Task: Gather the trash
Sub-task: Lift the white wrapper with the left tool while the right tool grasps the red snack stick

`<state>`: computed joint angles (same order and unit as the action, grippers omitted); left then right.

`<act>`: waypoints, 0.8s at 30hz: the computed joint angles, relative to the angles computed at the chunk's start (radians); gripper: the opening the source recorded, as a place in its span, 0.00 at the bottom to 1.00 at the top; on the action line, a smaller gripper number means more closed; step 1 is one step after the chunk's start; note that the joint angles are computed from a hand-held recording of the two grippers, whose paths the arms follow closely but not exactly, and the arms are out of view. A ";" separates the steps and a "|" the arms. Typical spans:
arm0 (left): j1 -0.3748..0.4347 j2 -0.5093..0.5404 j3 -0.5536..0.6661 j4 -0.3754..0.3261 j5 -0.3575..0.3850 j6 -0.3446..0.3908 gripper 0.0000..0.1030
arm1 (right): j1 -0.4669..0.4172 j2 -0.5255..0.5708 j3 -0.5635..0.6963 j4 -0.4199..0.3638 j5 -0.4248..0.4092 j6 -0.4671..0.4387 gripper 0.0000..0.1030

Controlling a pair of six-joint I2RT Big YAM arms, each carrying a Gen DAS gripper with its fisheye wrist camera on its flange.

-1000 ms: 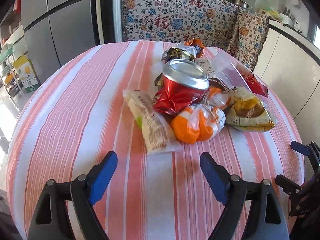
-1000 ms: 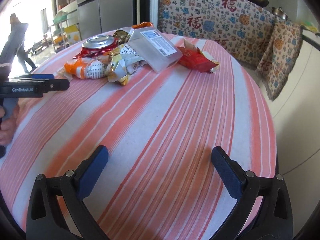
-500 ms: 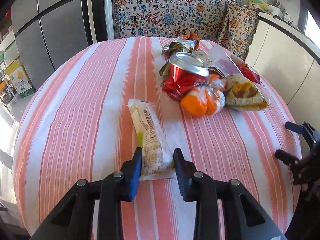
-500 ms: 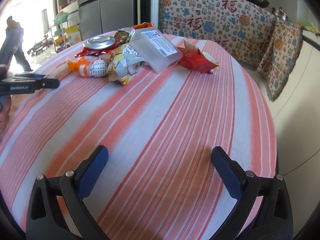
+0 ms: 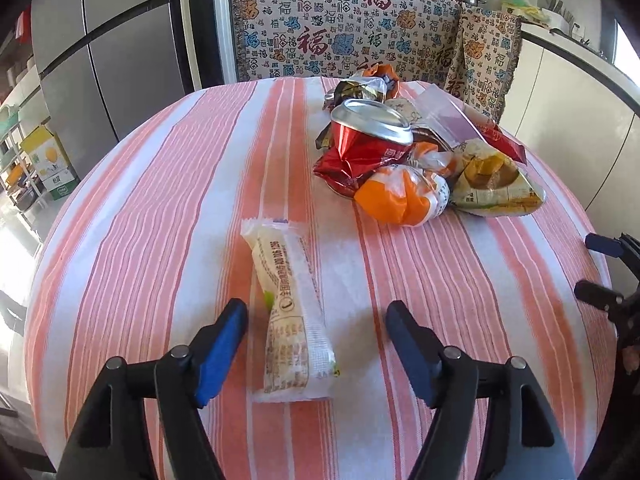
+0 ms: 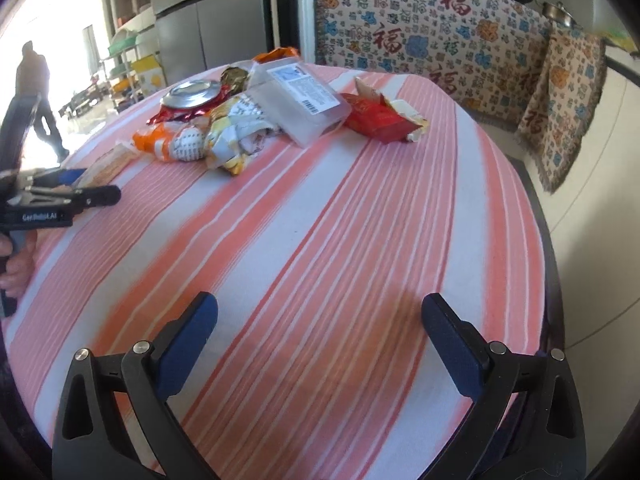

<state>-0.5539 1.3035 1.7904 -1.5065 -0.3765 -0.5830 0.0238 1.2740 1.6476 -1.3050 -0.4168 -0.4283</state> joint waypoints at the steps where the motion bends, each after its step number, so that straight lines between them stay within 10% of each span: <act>1: 0.000 0.000 -0.001 0.000 -0.001 0.001 0.72 | -0.009 0.024 0.034 0.001 0.010 0.024 0.99; 5: -0.002 0.004 0.002 -0.003 -0.004 0.004 0.73 | -0.018 0.183 0.267 -0.050 0.029 0.076 0.97; 12: -0.001 0.000 -0.002 0.001 -0.001 0.002 0.73 | 0.090 0.542 0.794 -0.369 0.133 -0.081 0.78; 15: -0.003 0.000 -0.004 0.001 -0.003 0.000 0.73 | 0.130 0.566 0.801 -0.371 0.219 -0.116 0.67; 17: -0.002 -0.001 -0.005 0.001 -0.003 0.000 0.73 | 0.131 0.558 0.779 -0.369 0.221 -0.101 0.39; 24: -0.003 -0.002 -0.007 0.001 -0.006 0.000 0.73 | 0.046 0.368 0.528 -0.321 0.177 0.055 0.38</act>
<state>-0.5564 1.3015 1.7836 -1.5053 -0.3823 -0.5827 0.0700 1.6418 2.1757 -1.6259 -0.2393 -0.3731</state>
